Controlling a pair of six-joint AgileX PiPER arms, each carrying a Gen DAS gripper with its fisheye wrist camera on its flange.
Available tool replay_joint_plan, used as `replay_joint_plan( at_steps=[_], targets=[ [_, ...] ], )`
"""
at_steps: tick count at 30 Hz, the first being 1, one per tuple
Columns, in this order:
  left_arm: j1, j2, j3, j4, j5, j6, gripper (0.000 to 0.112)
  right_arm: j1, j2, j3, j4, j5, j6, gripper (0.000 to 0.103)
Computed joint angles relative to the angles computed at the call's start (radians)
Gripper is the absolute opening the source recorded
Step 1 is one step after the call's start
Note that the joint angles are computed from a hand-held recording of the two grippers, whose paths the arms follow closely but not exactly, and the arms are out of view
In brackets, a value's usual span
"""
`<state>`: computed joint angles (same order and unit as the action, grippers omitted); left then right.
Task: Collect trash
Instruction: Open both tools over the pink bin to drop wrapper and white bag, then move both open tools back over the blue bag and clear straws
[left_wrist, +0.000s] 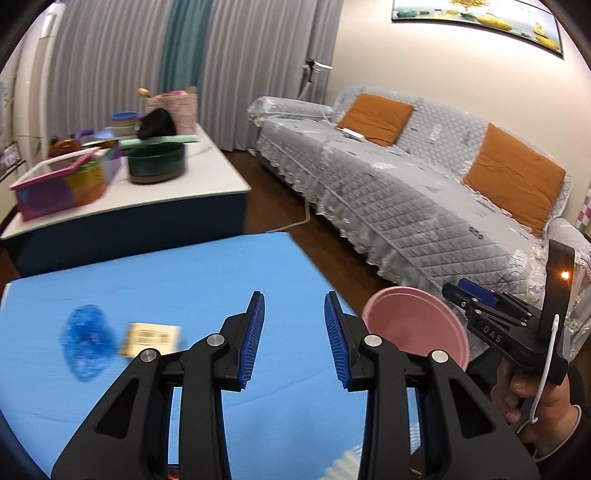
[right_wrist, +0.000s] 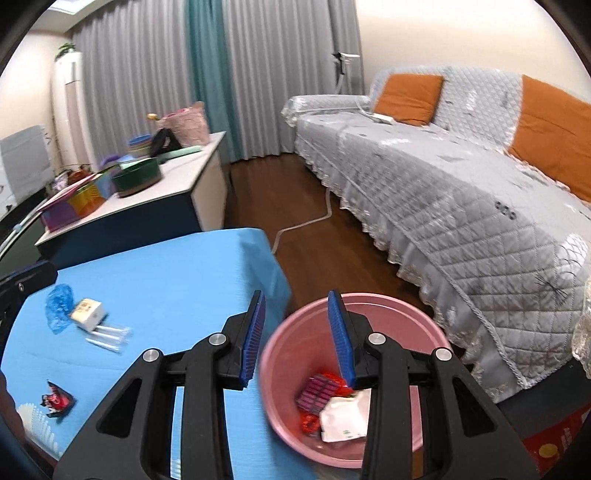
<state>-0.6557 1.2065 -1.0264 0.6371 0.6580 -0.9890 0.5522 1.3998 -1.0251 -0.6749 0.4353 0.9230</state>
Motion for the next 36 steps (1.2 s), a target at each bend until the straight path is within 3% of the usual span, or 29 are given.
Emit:
replay_joint_plan(
  at_steps=[10,21,36],
  targets=[
    [0.317,-0.208,0.182,-0.163,-0.056,0.146,0.034,0.176,0.127,-0.103,-0.073,0.010,0.069,0.025],
    [0.693,-0.222,0.278,-0.444,-0.137,0.403,0.034,0.275,0.310,-0.256,-0.022,0.003,-0.007,0.025],
    [0.851,-0.105,0.289,-0.546,-0.177,0.536,0.034,0.299,0.541,-0.492,0.256,0.016,-0.301,0.030]
  ],
)
